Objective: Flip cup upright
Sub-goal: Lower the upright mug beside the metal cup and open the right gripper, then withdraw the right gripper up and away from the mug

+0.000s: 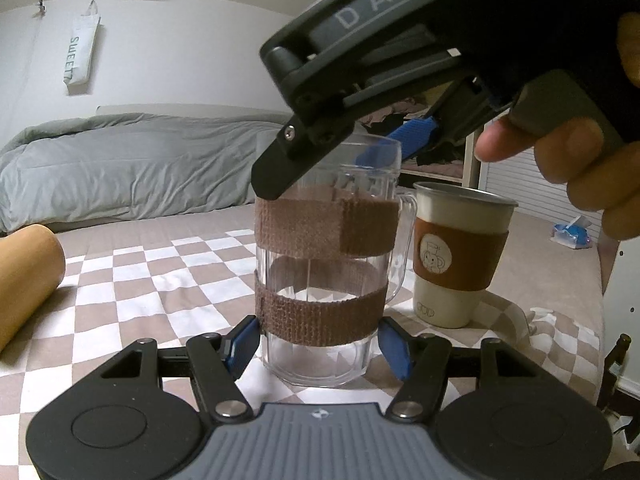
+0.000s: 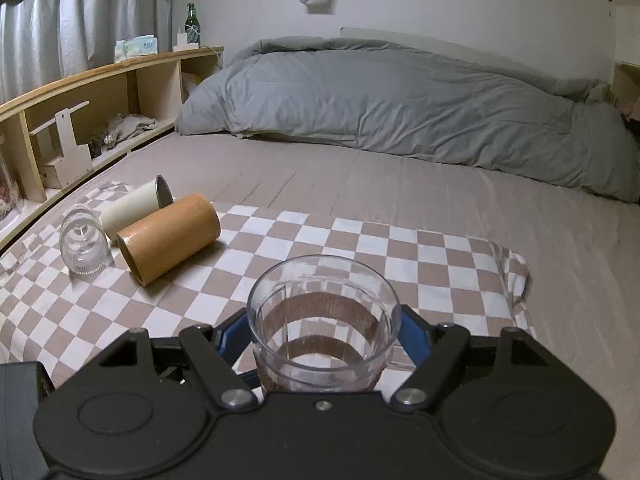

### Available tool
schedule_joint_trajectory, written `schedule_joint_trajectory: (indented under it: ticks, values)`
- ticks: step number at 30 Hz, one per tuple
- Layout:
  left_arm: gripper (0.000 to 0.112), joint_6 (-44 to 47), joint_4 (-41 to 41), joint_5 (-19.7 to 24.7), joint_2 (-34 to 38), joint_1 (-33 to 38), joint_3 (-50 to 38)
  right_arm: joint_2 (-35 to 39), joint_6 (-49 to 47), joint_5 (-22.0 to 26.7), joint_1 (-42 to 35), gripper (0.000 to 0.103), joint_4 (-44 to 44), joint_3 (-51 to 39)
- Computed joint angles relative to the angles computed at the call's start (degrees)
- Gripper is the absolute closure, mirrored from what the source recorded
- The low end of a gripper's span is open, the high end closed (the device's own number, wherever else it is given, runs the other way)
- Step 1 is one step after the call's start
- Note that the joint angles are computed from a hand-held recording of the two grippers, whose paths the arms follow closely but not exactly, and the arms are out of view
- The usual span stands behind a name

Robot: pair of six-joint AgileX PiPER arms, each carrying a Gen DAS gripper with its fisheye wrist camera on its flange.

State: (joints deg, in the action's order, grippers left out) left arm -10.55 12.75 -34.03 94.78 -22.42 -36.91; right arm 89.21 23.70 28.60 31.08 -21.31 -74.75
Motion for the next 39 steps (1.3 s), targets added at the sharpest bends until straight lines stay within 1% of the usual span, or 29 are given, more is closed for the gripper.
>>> schedule_joint_trajectory:
  ticks: [4,7,10,14,16,18,20,21,22,24,26,27,28,30,32,33,37,39]
  values:
    - [0.047,-0.5,-1.2,1.0,-0.1,-0.8,-0.5,-0.1,0.0,0.5,0.3,0.025,-0.9,-0.1]
    - [0.047,4.0,-8.2,2.5,-0.4,-3.2,-0.8,-0.1,-1.6,0.5,0.1,0.025,-0.4,-0.1]
    - [0.047,8.8,-15.9,3.0,-0.5,-5.8,-1.0,-0.4,-7.9,-0.9,-1.6,0.025,4.6,0.4]
    - [0.049,15.8,-25.6,2.5,-0.4,-9.0,-1.2,-0.9,-21.4,-2.6,-4.4,0.025,14.9,1.2]
    - [0.050,19.9,-31.4,2.5,-0.3,-11.1,-1.5,-1.1,-30.0,-2.6,-6.4,0.025,22.3,1.3]
    - [0.050,23.0,-35.6,2.3,-0.2,-12.8,-1.9,-1.3,-38.0,-2.2,-9.0,0.025,32.3,1.2]
    - [0.050,24.3,-37.4,2.1,0.1,-13.7,-2.2,-1.5,-40.7,-1.1,-11.1,0.025,39.3,0.9]
    - [0.050,24.1,-37.3,2.1,0.2,-13.9,-2.3,-1.5,-41.8,-1.0,-11.8,0.025,41.1,1.0]
    - [0.050,24.1,-37.5,2.1,0.2,-14.1,-2.4,-1.6,-41.3,-1.3,-11.8,0.025,40.7,1.2]
    - [0.050,24.0,-37.5,2.5,0.1,-14.3,-2.4,-2.0,-38.2,-2.5,-10.9,0.024,36.8,2.0]
    - [0.050,22.6,-35.4,3.1,-0.1,-13.8,-2.3,-2.4,-36.2,-3.1,-10.4,0.024,34.3,2.6]
    - [0.048,21.5,-33.6,3.5,-0.4,-13.3,-2.1,-2.6,-35.9,-3.2,-10.3,0.024,34.1,2.8]
    - [0.046,18.9,-30.1,4.3,-0.7,-12.1,-2.0,-2.7,-35.6,-3.2,-10.4,0.024,34.2,2.8]
    - [0.038,13.8,-23.6,6.9,-1.8,-10.0,-2.0,-3.2,-35.5,-3.6,-10.9,0.023,35.2,3.2]
    - [0.032,13.2,-22.2,7.8,-3.6,-9.1,-1.2,-4.2,-35.8,-5.0,-10.8,0.022,35.8,4.5]
    - [0.030,13.5,-21.8,7.9,-4.7,-8.7,-0.6,-4.8,-34.9,-5.7,-10.4,0.022,34.7,5.0]
    - [0.025,12.6,-19.0,9.5,-10.3,-6.4,1.7,-8.5,-26.8,-10.0,-8.1,0.018,27.1,8.7]
    - [0.022,12.5,-18.3,10.9,-13.5,-5.1,2.7,-11.2,-19.6,-12.8,-6.4,0.014,20.6,11.7]
